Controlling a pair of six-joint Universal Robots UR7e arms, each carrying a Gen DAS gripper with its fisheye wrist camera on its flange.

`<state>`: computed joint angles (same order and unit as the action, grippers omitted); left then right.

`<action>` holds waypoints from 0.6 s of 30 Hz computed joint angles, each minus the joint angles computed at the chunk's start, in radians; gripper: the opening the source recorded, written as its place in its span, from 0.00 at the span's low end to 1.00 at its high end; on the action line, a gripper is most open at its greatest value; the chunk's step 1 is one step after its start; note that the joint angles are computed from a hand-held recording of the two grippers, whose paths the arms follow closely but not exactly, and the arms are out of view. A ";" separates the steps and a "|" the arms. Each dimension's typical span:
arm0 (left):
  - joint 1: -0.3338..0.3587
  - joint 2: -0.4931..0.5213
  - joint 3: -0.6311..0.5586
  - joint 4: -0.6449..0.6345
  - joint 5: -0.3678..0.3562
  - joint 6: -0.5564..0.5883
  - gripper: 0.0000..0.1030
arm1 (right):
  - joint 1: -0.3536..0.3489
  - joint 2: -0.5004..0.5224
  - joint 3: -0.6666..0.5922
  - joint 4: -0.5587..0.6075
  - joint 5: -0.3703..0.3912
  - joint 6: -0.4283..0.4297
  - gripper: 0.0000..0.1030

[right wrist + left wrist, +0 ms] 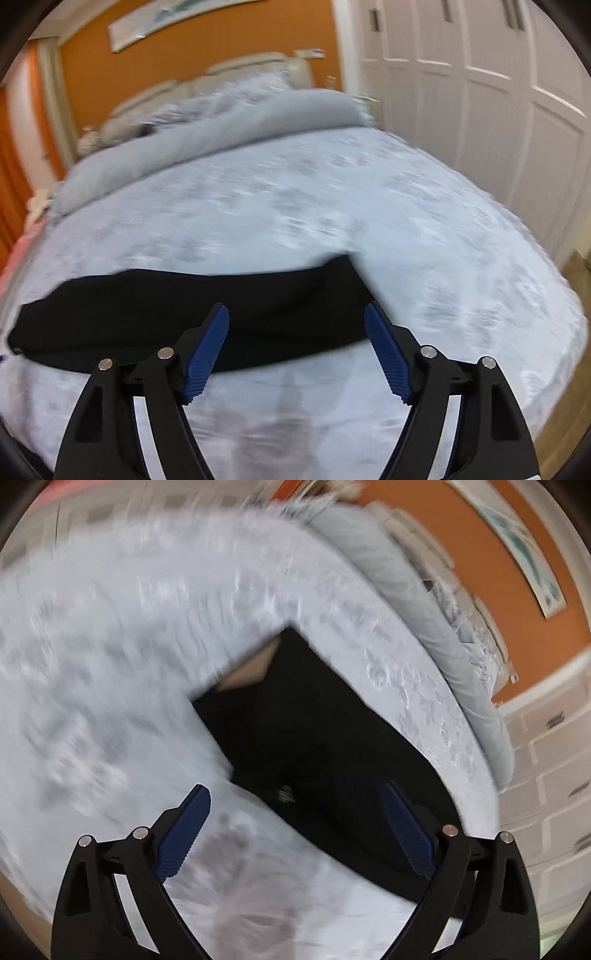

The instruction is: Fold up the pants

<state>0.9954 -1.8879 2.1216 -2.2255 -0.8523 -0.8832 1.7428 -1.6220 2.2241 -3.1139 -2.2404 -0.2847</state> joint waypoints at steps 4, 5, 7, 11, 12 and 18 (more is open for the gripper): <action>0.105 0.080 -0.014 -0.085 -0.168 -0.070 0.85 | 0.068 0.099 -0.012 0.011 0.061 0.084 0.77; 0.127 0.079 0.008 -0.175 -0.240 -0.071 0.85 | 0.076 0.121 -0.010 0.011 0.073 0.091 0.77; 0.142 0.071 0.032 -0.271 -0.309 -0.080 0.85 | 0.100 0.175 -0.006 -0.004 0.065 0.090 0.77; 0.179 0.103 0.022 -0.365 -0.416 -0.084 0.85 | 0.128 0.251 0.000 0.011 0.051 0.118 0.77; 0.201 0.130 0.007 -0.385 -0.453 -0.079 0.85 | 0.135 0.266 -0.004 0.018 0.044 0.125 0.77; 0.292 0.279 -0.172 -0.208 -0.470 -0.025 0.05 | 0.171 0.353 -0.037 -0.014 -0.009 0.113 0.77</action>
